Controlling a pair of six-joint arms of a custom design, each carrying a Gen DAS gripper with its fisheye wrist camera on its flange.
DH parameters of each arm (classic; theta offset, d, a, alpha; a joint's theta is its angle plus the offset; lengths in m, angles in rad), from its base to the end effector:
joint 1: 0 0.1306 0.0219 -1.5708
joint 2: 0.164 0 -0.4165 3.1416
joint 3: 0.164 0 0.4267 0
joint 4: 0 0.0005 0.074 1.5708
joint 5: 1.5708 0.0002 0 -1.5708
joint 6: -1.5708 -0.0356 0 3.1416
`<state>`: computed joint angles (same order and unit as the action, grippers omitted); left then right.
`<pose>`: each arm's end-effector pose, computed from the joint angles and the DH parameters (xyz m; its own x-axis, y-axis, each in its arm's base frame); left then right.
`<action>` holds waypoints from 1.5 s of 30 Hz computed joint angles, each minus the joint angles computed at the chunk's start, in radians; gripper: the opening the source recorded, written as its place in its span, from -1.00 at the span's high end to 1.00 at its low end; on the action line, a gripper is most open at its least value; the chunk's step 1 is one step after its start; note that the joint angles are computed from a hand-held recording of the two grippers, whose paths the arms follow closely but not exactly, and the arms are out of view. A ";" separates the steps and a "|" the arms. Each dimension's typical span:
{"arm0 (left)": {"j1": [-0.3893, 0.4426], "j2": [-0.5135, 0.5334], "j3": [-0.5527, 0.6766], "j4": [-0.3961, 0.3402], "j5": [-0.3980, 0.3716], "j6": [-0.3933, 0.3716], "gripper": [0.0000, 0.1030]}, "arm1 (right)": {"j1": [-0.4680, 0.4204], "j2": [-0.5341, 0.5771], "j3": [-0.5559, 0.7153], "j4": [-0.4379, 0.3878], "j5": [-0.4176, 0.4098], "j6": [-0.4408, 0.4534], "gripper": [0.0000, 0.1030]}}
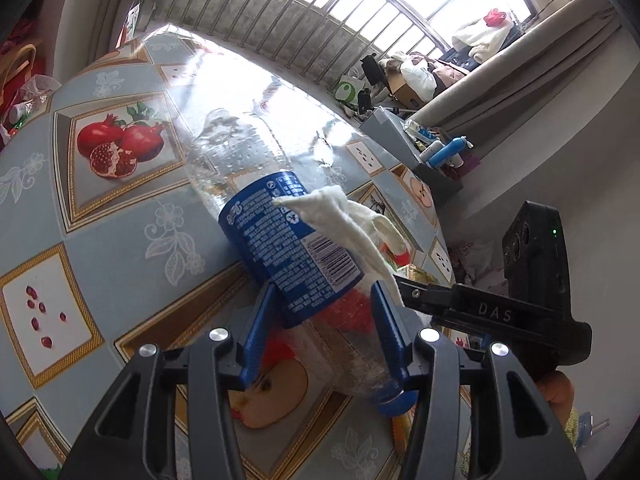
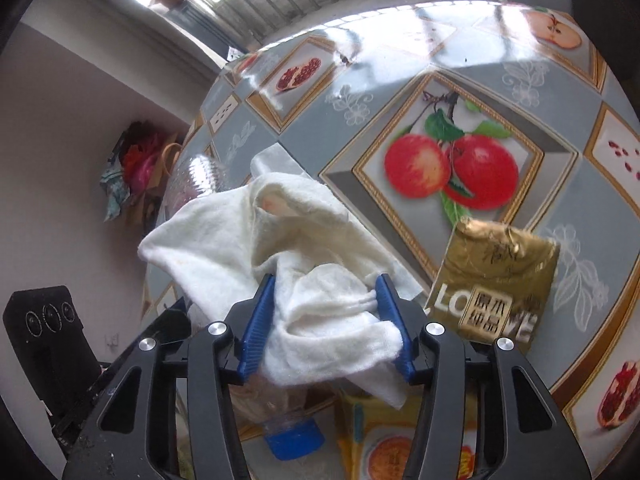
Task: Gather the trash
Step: 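Grasp the Pepsi bottle with the left gripper while the right grasps the white cloth, then hand the Pepsi bottle to the right gripper while it lets the white cloth fall onto the table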
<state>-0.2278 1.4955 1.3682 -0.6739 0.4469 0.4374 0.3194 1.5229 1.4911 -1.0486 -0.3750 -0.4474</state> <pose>0.5378 -0.1410 0.4149 -0.8441 -0.1964 -0.4989 0.1535 0.8030 -0.5759 0.5153 0.1836 0.4361 -0.9524 0.1090 -0.2848 -0.0487 0.8675 0.4950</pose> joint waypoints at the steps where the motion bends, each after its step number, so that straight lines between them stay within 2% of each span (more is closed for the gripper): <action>1: 0.001 -0.012 -0.012 -0.004 0.006 -0.005 0.08 | 0.006 -0.013 -0.015 0.001 0.002 -0.005 0.07; 8: 0.002 -0.107 -0.112 -0.026 0.044 -0.039 0.08 | 0.052 -0.114 -0.122 0.022 0.036 -0.058 0.11; 16: 0.022 -0.207 -0.214 -0.072 0.162 -0.042 0.08 | 0.084 -0.237 -0.251 0.066 0.040 -0.148 0.12; 21: 0.025 -0.251 -0.250 -0.102 0.201 -0.079 0.08 | 0.110 -0.287 -0.301 0.101 0.074 -0.208 0.11; 25: 0.019 -0.261 -0.244 -0.105 0.153 -0.104 0.08 | 0.097 -0.299 -0.293 0.100 0.142 -0.203 0.03; 30: 0.031 -0.279 -0.253 -0.104 0.107 -0.142 0.08 | 0.097 -0.342 -0.292 0.112 0.264 -0.195 -0.21; 33: 0.037 -0.285 -0.257 -0.099 0.078 -0.163 0.08 | 0.103 -0.392 -0.306 0.142 0.319 -0.187 -0.23; 35: 0.041 -0.284 -0.256 -0.093 0.059 -0.174 0.08 | 0.112 -0.427 -0.324 0.176 0.311 -0.177 -0.23; 38: 0.046 -0.288 -0.254 -0.092 0.004 -0.206 0.08 | 0.140 -0.464 -0.343 0.218 0.241 -0.137 -0.23; 43: 0.056 -0.278 -0.249 -0.090 -0.019 -0.227 0.08 | 0.212 -0.393 -0.324 0.232 0.124 -0.128 -0.20; 45: 0.062 -0.277 -0.251 -0.093 -0.019 -0.235 0.08 | 0.228 -0.365 -0.311 0.209 0.129 -0.117 -0.15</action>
<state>-0.1662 1.2181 1.1171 -0.7671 0.4282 0.2024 0.5474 1.1576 1.1800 -0.8392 -0.2459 -0.5643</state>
